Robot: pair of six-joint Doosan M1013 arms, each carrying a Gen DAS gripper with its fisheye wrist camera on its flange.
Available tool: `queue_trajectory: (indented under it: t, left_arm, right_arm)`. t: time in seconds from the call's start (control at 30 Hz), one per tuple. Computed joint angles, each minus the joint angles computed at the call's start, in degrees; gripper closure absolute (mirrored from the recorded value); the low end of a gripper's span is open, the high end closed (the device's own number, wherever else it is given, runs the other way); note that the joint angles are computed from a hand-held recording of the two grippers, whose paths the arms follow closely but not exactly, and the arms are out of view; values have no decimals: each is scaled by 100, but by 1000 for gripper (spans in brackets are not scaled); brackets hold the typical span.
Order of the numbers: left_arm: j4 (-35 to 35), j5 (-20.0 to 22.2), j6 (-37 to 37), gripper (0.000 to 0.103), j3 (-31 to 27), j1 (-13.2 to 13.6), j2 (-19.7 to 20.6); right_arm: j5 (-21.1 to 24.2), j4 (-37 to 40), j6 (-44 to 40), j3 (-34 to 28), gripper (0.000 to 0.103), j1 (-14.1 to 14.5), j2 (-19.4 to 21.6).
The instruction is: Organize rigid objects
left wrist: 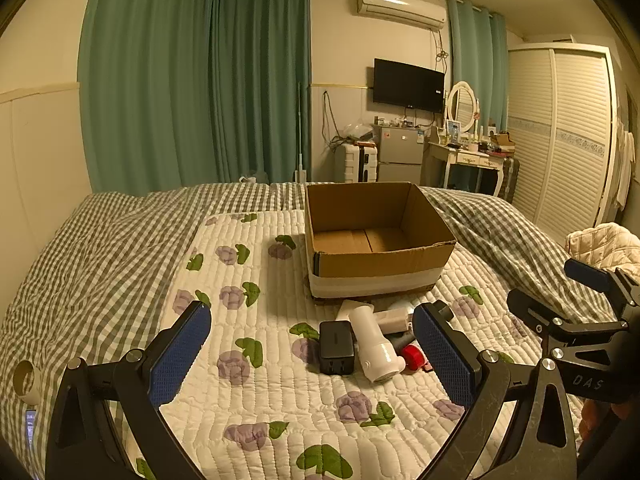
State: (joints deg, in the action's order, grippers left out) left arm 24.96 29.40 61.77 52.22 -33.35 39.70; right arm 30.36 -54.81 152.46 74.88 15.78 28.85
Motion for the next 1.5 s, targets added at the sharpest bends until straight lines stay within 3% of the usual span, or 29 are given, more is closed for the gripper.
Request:
queue_trajectory:
  t: [0.63, 1.5]
  left_arm:
    - [429, -65, -275, 0, 75, -29, -44]
    - [476, -96, -241, 0, 71, -21, -39]
  right_arm:
    - [13, 122, -111, -26, 0, -10, -1]
    - [-29, 587, -704, -81, 0, -33, 14]
